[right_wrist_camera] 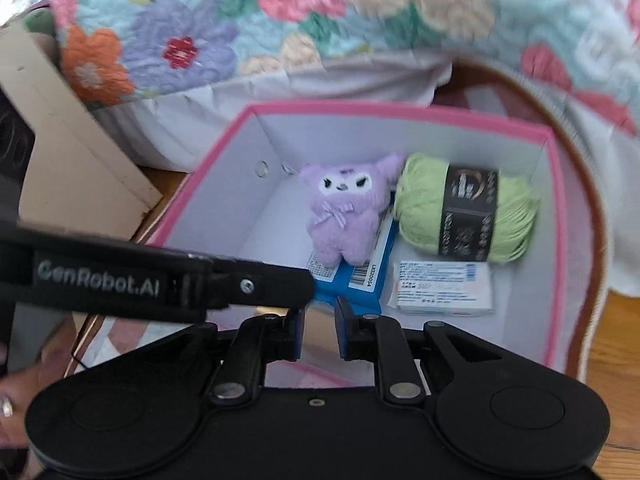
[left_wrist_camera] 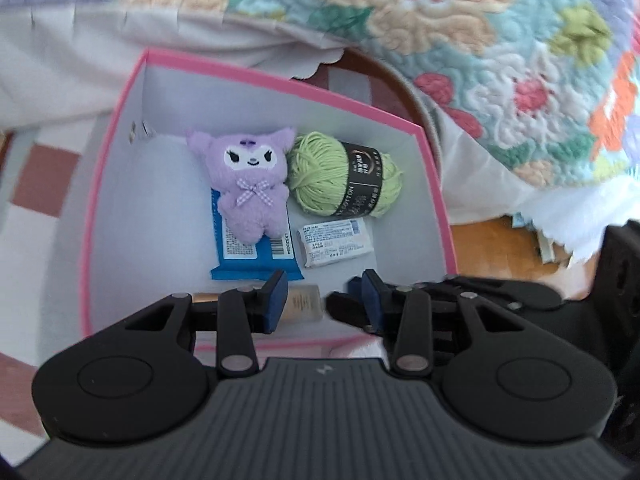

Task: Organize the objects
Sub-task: 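Open the left tool to release the bottle and withdraw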

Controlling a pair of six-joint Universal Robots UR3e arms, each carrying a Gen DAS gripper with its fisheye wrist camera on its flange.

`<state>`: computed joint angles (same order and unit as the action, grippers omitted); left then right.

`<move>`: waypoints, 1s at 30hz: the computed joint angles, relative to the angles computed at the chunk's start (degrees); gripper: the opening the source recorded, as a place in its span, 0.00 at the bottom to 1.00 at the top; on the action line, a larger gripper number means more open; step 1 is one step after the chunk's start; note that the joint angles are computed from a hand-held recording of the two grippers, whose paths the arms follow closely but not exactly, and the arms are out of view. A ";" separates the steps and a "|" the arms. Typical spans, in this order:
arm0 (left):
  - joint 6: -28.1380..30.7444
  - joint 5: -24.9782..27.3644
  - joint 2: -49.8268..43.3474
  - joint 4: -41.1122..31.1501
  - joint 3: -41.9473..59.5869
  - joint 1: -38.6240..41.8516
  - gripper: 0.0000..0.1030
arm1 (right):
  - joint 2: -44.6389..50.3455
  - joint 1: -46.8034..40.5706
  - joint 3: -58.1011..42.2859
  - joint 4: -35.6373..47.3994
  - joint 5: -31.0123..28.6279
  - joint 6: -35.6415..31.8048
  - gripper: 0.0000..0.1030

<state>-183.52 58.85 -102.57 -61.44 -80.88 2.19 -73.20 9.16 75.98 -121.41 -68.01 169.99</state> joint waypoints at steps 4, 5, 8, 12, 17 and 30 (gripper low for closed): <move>3.90 3.29 4.41 -9.47 4.31 -0.65 0.45 | -7.67 0.24 3.02 1.82 -1.63 -3.51 0.30; 4.72 3.73 5.45 -11.30 4.94 -0.42 0.47 | -9.90 -0.07 4.49 1.70 -1.30 -4.25 0.31; 7.01 5.15 9.06 -17.04 6.98 0.31 0.53 | -15.08 -0.25 6.12 3.34 -1.01 -5.88 0.37; 10.61 5.29 14.14 -24.34 8.80 2.42 0.57 | -20.61 0.14 6.41 5.89 -1.31 -7.96 0.45; 14.01 4.20 19.59 -32.41 11.09 4.63 0.61 | -26.17 1.42 4.94 10.70 -2.55 -10.41 0.52; 25.51 0.13 35.84 -44.95 2.47 15.53 0.70 | -31.88 6.98 5.17 19.05 -3.91 -12.26 0.64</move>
